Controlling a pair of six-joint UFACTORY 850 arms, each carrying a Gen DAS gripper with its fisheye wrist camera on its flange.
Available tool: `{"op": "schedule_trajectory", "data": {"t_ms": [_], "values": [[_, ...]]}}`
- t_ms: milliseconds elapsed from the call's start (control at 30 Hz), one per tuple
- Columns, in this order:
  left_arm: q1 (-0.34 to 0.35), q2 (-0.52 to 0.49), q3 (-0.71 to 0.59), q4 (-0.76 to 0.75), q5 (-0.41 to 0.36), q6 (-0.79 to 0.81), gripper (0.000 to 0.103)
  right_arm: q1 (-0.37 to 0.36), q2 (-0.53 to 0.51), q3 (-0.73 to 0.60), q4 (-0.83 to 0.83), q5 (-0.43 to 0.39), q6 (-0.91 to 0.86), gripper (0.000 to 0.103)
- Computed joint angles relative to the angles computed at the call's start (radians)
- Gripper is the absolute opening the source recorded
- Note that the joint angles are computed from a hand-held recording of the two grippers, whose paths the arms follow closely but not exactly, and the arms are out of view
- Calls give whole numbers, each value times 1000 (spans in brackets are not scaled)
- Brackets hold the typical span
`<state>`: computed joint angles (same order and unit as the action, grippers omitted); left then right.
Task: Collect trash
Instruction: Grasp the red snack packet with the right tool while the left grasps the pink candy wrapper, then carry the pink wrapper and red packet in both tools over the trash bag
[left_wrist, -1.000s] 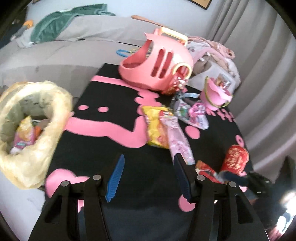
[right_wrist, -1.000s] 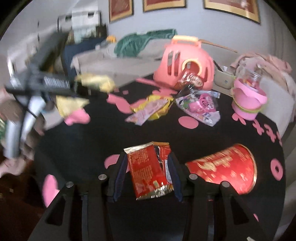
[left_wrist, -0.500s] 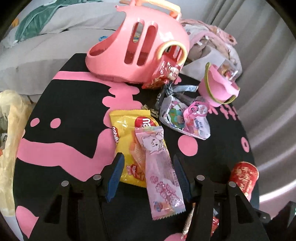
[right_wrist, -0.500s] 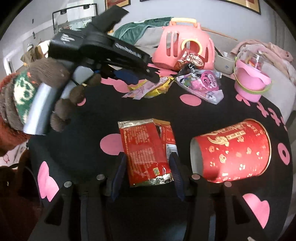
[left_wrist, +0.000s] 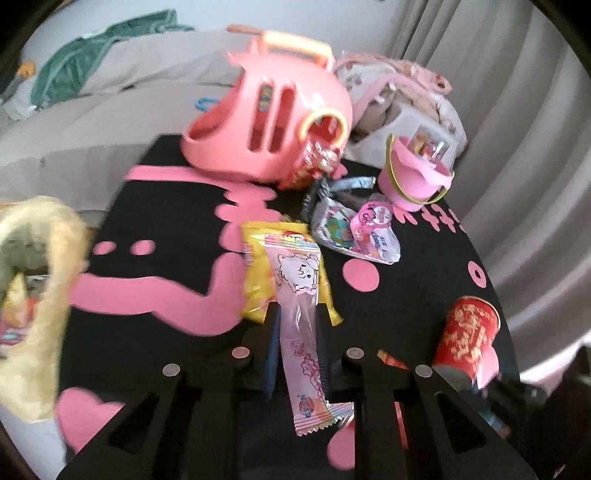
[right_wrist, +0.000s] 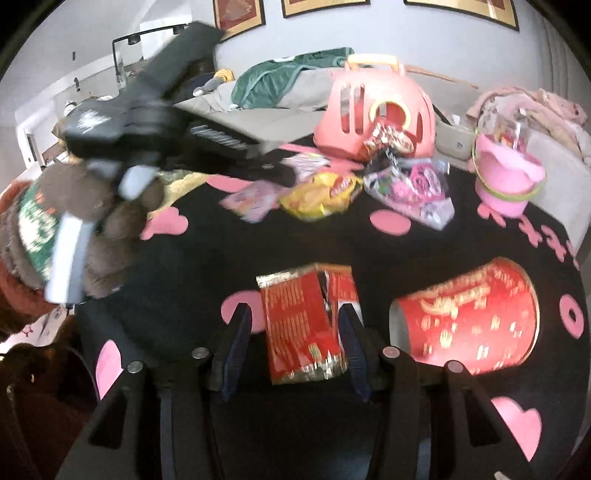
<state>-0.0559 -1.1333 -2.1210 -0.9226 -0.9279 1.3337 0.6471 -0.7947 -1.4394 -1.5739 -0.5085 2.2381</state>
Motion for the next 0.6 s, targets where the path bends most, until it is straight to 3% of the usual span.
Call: {"op": "schedule_trajectory", "data": {"t_ms": [133,433,600], "values": [[48,24,31,-17,7,25,19,-10,-26,-58,94,-10,-139,46],[117,-44,-80,21,-35,-89,19,-41,-122,-241,518,-17,-632,49],[140,-90,-149,25,-67,-145,19,-18,-173,-313,622,-103,-810,49]]}}
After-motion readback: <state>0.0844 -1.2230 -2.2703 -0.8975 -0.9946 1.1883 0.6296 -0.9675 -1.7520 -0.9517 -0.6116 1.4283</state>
